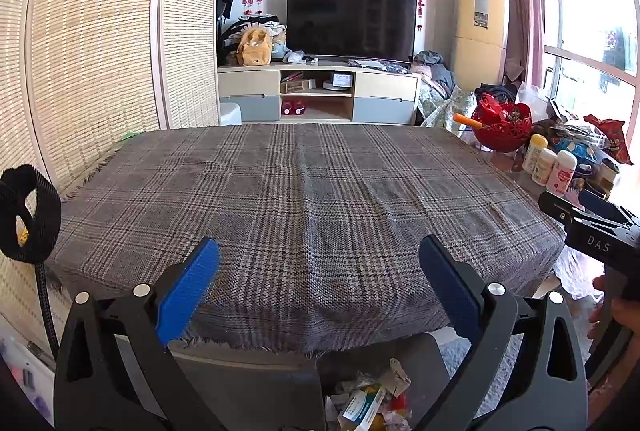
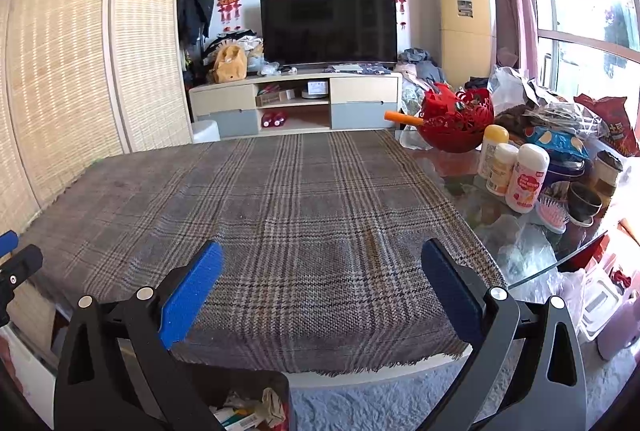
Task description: Collect trash
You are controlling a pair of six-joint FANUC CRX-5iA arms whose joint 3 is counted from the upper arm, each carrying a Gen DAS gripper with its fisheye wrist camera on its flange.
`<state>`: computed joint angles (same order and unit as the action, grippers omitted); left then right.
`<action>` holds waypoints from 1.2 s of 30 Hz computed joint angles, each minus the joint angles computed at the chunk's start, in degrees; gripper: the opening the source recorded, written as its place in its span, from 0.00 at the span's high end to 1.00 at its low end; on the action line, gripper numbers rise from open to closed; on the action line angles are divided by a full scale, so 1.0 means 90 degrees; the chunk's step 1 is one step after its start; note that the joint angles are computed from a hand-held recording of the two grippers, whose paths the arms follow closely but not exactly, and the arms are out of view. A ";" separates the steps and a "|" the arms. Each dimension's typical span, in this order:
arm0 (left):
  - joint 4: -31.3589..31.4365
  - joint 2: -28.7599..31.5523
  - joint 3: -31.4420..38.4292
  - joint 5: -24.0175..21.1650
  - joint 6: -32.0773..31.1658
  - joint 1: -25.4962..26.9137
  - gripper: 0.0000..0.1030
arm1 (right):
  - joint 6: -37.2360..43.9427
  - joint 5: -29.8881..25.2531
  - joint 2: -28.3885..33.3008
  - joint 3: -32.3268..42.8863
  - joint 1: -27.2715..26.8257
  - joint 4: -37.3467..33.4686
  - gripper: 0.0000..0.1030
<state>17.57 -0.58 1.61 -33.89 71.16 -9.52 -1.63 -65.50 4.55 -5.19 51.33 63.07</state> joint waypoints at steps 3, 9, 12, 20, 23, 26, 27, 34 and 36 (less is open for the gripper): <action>-0.0057 0.0007 0.0026 -0.0034 0.0062 0.0008 0.08 | -0.0025 0.0021 -0.0021 -0.0023 -0.0002 -0.0002 0.03; -0.0126 0.0020 0.0078 -0.0047 0.0150 0.0012 0.08 | -0.0060 0.0076 -0.0042 -0.0048 -0.0014 -0.0012 0.03; -0.0163 0.0012 0.0092 -0.0042 0.0198 -0.0002 0.08 | -0.0009 0.0072 -0.0021 -0.0025 -0.0003 -0.0038 0.03; -0.0540 0.0052 0.0278 -0.0161 0.0570 -0.0041 0.08 | -0.0016 0.0095 -0.0027 -0.0038 -0.0014 -0.0052 0.03; -0.0411 0.0109 0.0335 -0.0308 0.0660 0.0005 0.08 | -0.0012 0.0082 -0.0028 -0.0040 -0.0013 -0.0049 0.03; -0.0319 0.0155 0.0358 -0.0382 0.0675 0.0026 0.08 | -0.0019 0.0082 -0.0033 -0.0044 -0.0014 -0.0047 0.03; -0.0322 0.0169 0.0372 -0.0409 0.0690 0.0026 0.08 | -0.0022 0.0074 -0.0034 -0.0043 -0.0010 -0.0052 0.03; -0.0220 0.0170 0.0313 -0.0382 0.0588 0.0012 0.08 | -0.0061 0.0080 -0.0057 -0.0063 -0.0011 -0.0100 0.03; -0.0050 0.0152 0.0239 -0.0315 0.0470 0.0029 0.08 | -0.0057 0.0087 -0.0058 -0.0071 -0.0007 -0.0092 0.03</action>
<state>17.12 0.79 3.76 -36.73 75.40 -9.26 -2.14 -64.72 4.03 -5.83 51.27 62.25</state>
